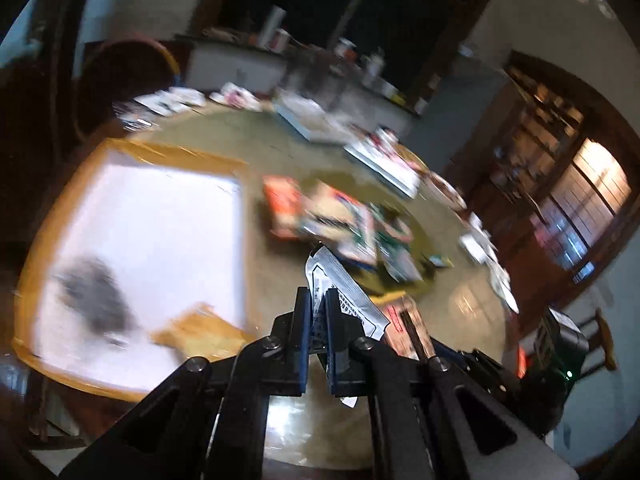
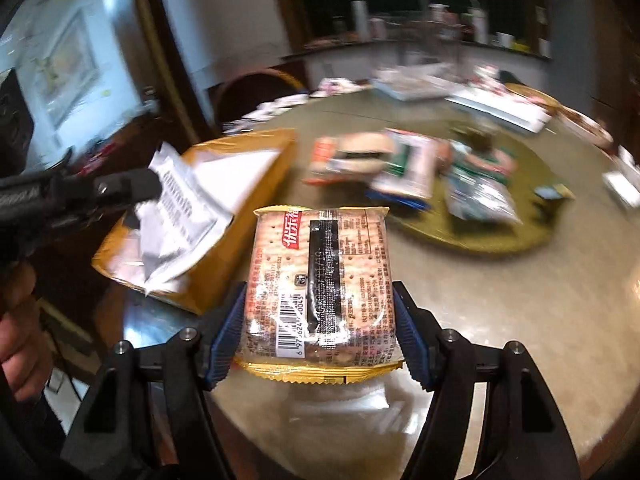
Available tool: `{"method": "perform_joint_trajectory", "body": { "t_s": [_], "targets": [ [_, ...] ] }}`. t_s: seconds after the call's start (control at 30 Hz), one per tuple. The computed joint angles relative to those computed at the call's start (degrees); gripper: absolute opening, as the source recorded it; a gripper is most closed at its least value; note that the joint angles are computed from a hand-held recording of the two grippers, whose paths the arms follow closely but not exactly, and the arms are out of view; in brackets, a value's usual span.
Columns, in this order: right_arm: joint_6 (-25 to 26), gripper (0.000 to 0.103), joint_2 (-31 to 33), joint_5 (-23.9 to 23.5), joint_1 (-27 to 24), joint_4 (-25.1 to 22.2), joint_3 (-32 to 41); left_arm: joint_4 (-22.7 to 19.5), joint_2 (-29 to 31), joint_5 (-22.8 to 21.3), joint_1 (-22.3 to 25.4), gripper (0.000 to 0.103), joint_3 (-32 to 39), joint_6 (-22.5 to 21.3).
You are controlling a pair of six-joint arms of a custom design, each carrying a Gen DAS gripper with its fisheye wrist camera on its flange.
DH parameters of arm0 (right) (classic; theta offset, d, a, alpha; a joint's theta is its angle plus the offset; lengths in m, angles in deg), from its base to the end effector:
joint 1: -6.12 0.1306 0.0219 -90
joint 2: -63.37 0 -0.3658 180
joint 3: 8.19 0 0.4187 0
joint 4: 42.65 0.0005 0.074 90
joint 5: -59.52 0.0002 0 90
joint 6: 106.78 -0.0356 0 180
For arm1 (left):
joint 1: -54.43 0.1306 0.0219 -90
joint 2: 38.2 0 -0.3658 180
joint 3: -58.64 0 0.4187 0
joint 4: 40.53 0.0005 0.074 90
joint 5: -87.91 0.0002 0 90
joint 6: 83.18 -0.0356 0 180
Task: Organize snacks
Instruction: 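Carry the cracker pack and white sachet into the box and release both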
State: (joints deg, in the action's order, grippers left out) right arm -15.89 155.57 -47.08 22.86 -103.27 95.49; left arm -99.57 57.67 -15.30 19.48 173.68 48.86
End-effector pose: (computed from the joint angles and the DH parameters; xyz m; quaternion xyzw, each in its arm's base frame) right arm 0.4922 0.1581 0.4976 -0.1919 0.9086 0.1816 0.3235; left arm 0.4454 -0.3020 0.5622 -0.1043 0.8951 -0.1804 0.3942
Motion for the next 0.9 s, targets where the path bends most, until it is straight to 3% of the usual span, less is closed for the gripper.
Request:
{"method": "perform_joint_trajectory", "body": {
  "t_s": [0.27, 0.43, 0.6, 0.7, 0.8, 0.9],
  "targets": [
    [4.55, 0.070, 11.91, -1.21, 8.66, -4.07, 13.87, -1.44, -3.09, -3.81, 9.24, 0.004, -3.83, 0.39],
    [6.51, 0.070, 20.81, 4.49, 12.76, -9.30, 23.44, -3.09, -1.30, -1.60, 13.61, 0.004, -4.40, 0.63],
    [7.20, 0.070, 21.79, 5.16, 14.81, -8.97, 23.24, -3.40, -1.67, -1.86, 14.98, 0.004, -5.80, -0.77],
    [6.74, 0.070, 24.39, 4.54, 15.21, -10.41, 26.55, -3.69, -0.64, -1.11, 15.72, 0.004, -4.82, -1.77],
    [5.58, 0.070, 26.98, 7.07, 15.19, -12.36, 30.08, -5.12, 1.18, -0.49, 16.43, 0.004, -2.85, -2.75],
    [7.04, 0.070, 29.47, 7.73, 15.15, -15.66, 33.63, -8.06, 4.12, -2.49, 16.38, 0.005, 0.32, -4.38]
  ]
}}
